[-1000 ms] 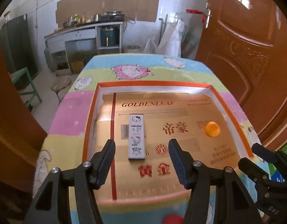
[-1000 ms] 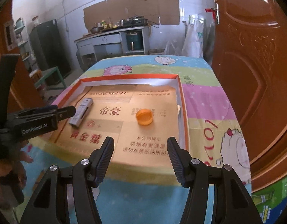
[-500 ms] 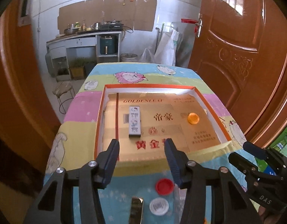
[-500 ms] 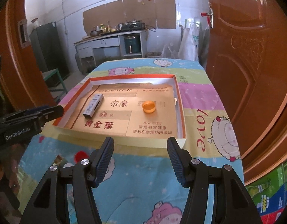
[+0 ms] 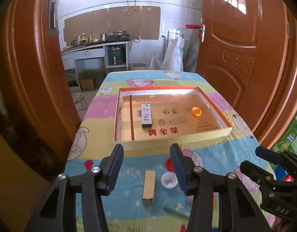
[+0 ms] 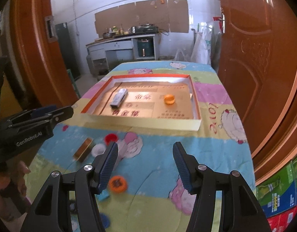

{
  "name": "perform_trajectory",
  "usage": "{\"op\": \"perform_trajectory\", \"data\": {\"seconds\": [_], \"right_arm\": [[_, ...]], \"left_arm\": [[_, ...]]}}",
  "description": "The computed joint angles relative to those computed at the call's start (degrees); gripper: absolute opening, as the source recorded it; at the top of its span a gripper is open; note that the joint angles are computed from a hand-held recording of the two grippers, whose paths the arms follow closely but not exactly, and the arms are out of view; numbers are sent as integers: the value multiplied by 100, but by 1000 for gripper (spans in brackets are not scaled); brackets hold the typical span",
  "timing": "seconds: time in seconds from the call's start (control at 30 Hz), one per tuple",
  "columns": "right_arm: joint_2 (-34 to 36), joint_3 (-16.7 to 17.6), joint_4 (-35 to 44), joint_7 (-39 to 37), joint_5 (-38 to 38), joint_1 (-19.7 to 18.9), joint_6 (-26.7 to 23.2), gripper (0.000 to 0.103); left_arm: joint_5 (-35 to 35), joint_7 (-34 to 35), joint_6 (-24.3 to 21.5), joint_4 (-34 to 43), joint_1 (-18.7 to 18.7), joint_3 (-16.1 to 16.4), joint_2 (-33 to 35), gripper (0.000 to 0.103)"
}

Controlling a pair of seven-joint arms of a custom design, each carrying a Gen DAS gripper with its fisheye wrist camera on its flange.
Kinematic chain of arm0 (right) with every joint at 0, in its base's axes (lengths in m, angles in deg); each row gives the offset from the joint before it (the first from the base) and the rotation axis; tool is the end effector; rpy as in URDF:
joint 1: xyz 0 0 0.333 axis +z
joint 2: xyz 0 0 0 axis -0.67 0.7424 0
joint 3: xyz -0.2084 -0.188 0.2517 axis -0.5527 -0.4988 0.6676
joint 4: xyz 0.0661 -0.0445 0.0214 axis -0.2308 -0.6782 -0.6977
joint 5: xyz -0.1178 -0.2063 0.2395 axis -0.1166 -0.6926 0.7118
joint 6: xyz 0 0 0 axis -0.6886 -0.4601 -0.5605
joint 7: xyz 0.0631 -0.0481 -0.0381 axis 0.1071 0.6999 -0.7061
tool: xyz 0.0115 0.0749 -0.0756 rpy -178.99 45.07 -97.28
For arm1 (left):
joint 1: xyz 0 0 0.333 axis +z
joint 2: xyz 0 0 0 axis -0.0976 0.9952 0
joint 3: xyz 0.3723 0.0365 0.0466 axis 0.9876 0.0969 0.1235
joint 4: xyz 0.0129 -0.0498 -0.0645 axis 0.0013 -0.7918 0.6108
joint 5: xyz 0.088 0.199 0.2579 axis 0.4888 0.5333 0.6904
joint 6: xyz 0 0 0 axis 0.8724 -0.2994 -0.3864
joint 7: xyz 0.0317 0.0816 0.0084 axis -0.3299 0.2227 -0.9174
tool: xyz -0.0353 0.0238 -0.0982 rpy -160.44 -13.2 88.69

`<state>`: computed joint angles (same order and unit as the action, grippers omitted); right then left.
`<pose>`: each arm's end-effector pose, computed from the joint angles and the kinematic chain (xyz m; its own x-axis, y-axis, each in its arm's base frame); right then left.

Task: Organize rigid objects
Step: 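Move both grippers back toward the remaining caps on the table, then grasp the blue cap with the right gripper while the left gripper grasps the black cap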

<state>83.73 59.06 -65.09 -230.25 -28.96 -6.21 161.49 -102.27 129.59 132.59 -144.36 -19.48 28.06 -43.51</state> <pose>0.6098 0.3679 0.3918 -0.1277 -0.9866 -0.1018 -0.6672 0.1614 -0.7272 0.6959 -0.2459 0.4092 -0.4320 -0.9014 0.0300 -0.6047 0.2648 -0.7511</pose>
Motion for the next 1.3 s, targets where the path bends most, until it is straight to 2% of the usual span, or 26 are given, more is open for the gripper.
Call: {"op": "perform_trajectory", "data": {"seconds": [0.17, 0.43, 0.57, 0.73, 0.9, 1.03, 1.3], "right_arm": [[-172, -13, -268, 331, -248, 237, -145, 61], [-382, 227, -547, 784, -755, 397, -599, 61], [-426, 375, -639, 1019, -1048, 369, -617, 61], [-339, 569, -669, 999, -1124, 327, -598, 61], [-159, 644, -661, 771, -970, 331, -465, 61], [-55, 619, -682, 646, -842, 392, -386, 61], [23, 510, -711, 523, -712, 486, -235, 61]], "left_arm": [[-61, 281, 261, -673, 451, -499, -302, 51], [-80, 616, 821, -1593, 1212, -1340, -624, 51], [113, 632, 1178, -2047, 1554, -1705, -703, 51], [537, 457, 1316, -2452, 2040, -2193, -669, 51], [935, 344, 1383, -2768, 2191, -2334, -615, 51], [1266, 272, 1385, -2919, 2472, -2623, -471, 51], [1473, 264, 1283, -3016, 2422, -2549, -404, 51]]}}
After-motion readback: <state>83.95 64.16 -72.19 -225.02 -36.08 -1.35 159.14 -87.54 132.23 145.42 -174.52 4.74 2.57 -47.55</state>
